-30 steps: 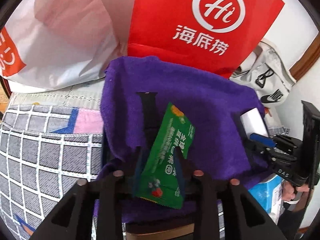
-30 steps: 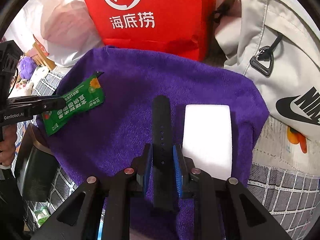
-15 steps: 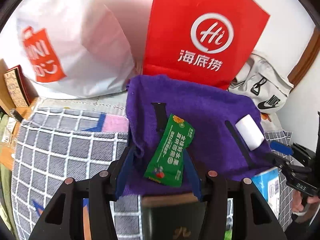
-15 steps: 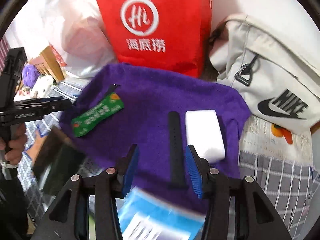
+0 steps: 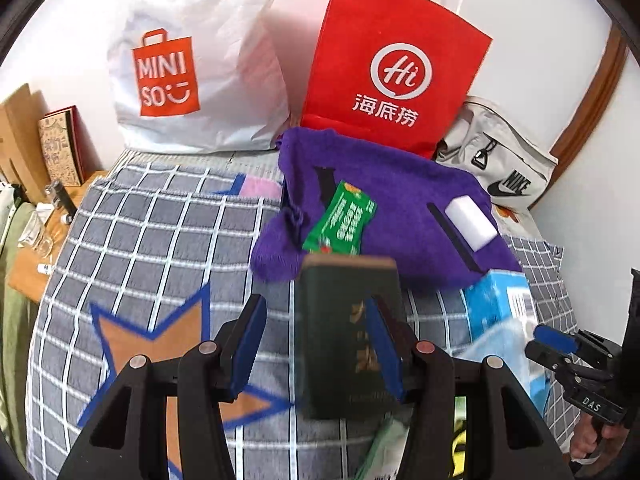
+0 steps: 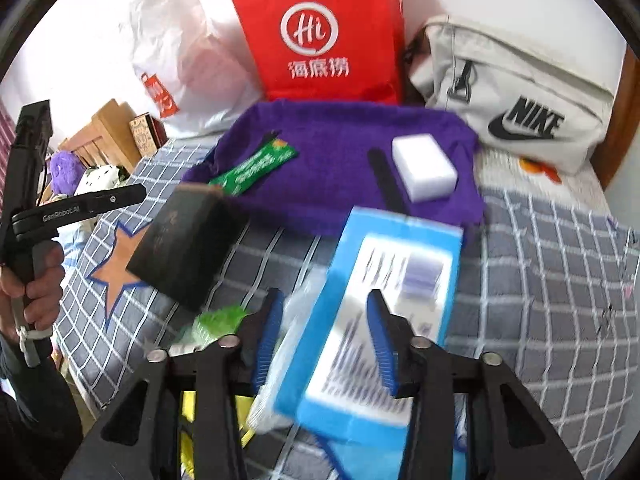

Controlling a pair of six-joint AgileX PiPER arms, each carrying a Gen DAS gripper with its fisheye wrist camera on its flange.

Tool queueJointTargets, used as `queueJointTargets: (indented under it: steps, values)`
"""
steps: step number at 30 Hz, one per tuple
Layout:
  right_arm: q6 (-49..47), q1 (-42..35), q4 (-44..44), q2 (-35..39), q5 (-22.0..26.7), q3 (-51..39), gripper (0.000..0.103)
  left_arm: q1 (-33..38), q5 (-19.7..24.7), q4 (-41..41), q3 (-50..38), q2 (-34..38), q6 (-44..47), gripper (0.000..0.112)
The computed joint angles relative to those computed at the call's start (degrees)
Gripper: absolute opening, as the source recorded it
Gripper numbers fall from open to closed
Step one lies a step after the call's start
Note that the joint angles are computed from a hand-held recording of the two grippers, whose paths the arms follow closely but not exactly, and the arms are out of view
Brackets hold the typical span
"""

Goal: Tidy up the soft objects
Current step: 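Move both tools back over the items lying on the bed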

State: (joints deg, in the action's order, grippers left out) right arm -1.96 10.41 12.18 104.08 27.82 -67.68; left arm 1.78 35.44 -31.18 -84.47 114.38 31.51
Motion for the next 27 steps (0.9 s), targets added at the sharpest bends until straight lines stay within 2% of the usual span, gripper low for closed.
queueJointTargets:
  steps: [2,6,7,8,9,10,14,20,23,27]
  values:
    - [2.05,1.55,-2.24,0.1,-0.34,0.58,0.03,-0.28,-3.19,0.17,4.61,-2.62,1.11,0.05]
    - [12.28,4.89,-12.71,1.97,-0.94,0.25,0.028,0.24,-5.48,-0.93,10.21,-5.9,4.14,0.05]
    - [14.88,5.61,-15.66,1.99,-1.93,0.58,0.024,0.61,-5.75,-1.72,11.53,-6.6,5.19,0.05]
    - [16.39,6.11,-17.94,2.05,-2.82,0.79,0.007,0.89,-5.85,-2.16,12.43,-7.09,5.89,0.05]
    - [15.61,6.32,-17.98,2.35,-2.79,0.43,0.001,1.16,-6.01,-2.71,13.4,-7.6,6.83,0.05]
    - [14.26,6.28,-17.13,2.4,-2.93,0.38,0.001,1.41,-6.43,-3.19,14.6,-8.21,7.7,0.05]
    - [20.07,7.15,-22.88,-1.53,-6.5,3.23,0.001,1.9,-6.95,-4.36,17.47,-9.54,9.71,0.05]
    - [25.85,7.2,-26.39,-12.82,-10.02,9.89,0.001,2.57,-5.84,-9.42,22.77,-11.96,16.13,0.05]
    - [21.15,6.57,-20.24,-19.12,-11.26,15.24,0.001,2.37,-6.28,-10.55,25.97,-12.55,17.97,0.05]
    - [19.42,6.03,-16.71,-26.36,-11.38,22.34,0.001,1.51,-6.37,-13.56,29.15,-12.08,20.58,0.05]
